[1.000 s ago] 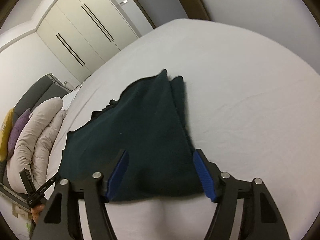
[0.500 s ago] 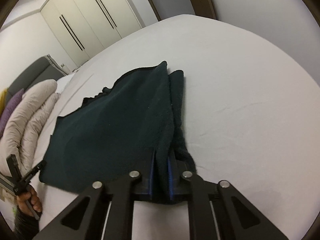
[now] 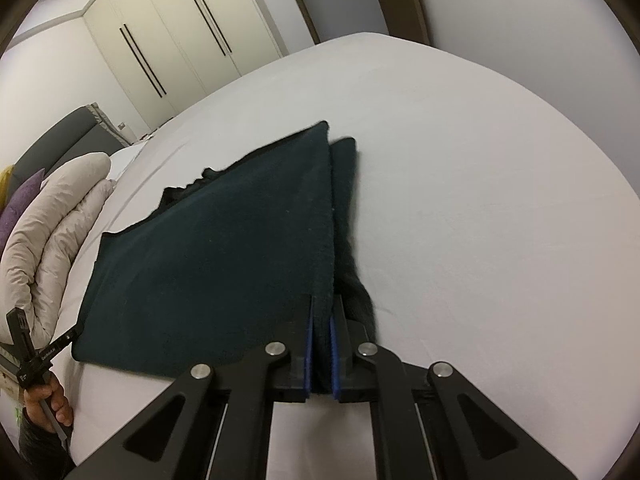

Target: Fold small clothes

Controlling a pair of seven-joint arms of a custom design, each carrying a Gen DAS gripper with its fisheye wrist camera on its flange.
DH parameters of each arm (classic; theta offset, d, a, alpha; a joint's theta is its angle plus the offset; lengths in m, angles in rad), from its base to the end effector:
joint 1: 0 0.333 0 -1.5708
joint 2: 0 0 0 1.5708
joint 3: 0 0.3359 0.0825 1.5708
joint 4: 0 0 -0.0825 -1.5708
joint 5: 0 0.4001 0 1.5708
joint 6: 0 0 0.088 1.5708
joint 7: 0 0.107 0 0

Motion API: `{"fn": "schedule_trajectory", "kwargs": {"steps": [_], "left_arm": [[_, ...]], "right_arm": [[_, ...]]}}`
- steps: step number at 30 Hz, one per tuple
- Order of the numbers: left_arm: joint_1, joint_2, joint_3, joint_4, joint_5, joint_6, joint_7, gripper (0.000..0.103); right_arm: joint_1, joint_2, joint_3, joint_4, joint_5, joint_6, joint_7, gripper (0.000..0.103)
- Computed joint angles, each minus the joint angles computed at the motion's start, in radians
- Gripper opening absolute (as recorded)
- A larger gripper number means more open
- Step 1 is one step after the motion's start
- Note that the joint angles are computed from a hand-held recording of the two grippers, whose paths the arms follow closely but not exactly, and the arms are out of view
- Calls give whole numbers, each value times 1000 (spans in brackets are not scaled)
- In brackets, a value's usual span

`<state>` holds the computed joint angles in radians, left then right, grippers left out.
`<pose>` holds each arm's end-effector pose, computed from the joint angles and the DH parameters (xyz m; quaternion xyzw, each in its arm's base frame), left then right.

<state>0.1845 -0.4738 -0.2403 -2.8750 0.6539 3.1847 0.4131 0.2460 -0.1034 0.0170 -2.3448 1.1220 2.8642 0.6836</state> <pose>0.3734 -0.0744 0.3924 -0.7783 0.5048 -0.3037 0.2172 0.5214 0.0889 0.4316 -0.6962 0.6008 -0.0969 0.3808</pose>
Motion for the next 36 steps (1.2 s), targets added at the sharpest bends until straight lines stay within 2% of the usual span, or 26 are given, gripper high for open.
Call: {"fn": "schedule_trajectory", "kwargs": {"steps": [2, 6, 13, 15, 17, 21, 23, 25, 27, 29, 30, 31, 32, 33, 34, 36], "left_arm": [[-13, 0, 3, -6, -5, -9, -2, 4], [-29, 0, -1, -6, -2, -38, -5, 4], [-48, 7, 14, -1, 5, -62, -2, 5], [-69, 16, 35, 3, 3, -73, 9, 5], [-68, 16, 33, 8, 8, -83, 10, 6], [-54, 13, 14, 14, 33, -98, -4, 6], [-78, 13, 44, 10, 25, -92, 4, 6], [-108, 10, 88, 0, 3, -73, 17, 7], [-120, 4, 117, -14, -24, -39, 20, 7], [-127, -13, 134, -28, -52, -20, 18, 8], [-121, -23, 126, -27, -59, -31, 17, 8], [-89, -40, 94, -30, -58, -33, 6, 8], [-54, -61, 57, -31, -53, -40, -9, 8], [-1, -90, -9, -26, -43, -74, -39, 8], [50, -118, -68, -19, -20, -99, -70, 8], [110, -148, -119, -12, 32, -72, -116, 8]], "right_arm": [[-5, 8, -1, -11, -16, -3, 23, 6], [-4, 8, -12, -23, 110, -15, -63, 5], [-12, 14, -6, -21, 109, -20, -51, 4], [-20, 21, -14, -12, 130, -54, -56, 5], [-28, 19, -17, -10, 135, -78, -55, 5], [-22, 3, 0, -30, 87, -40, -25, 6], [-21, -3, -7, -31, 101, -61, -24, 15], [-23, -10, -12, -32, 110, -79, -7, 18], [-23, -24, -5, -41, 73, -63, 30, 21], [-20, -47, -1, -54, 50, -44, 63, 29], [-21, -58, 3, -62, 23, -24, 102, 33], [-25, -73, 12, -77, -18, 11, 159, 40], [-25, -90, 19, -92, -39, 57, 203, 41], [-25, -104, 25, -105, -67, 98, 245, 41], [-11, -118, 17, -109, -56, 125, 238, 43], [60, -135, -42, -82, 84, 104, 93, 43]]}}
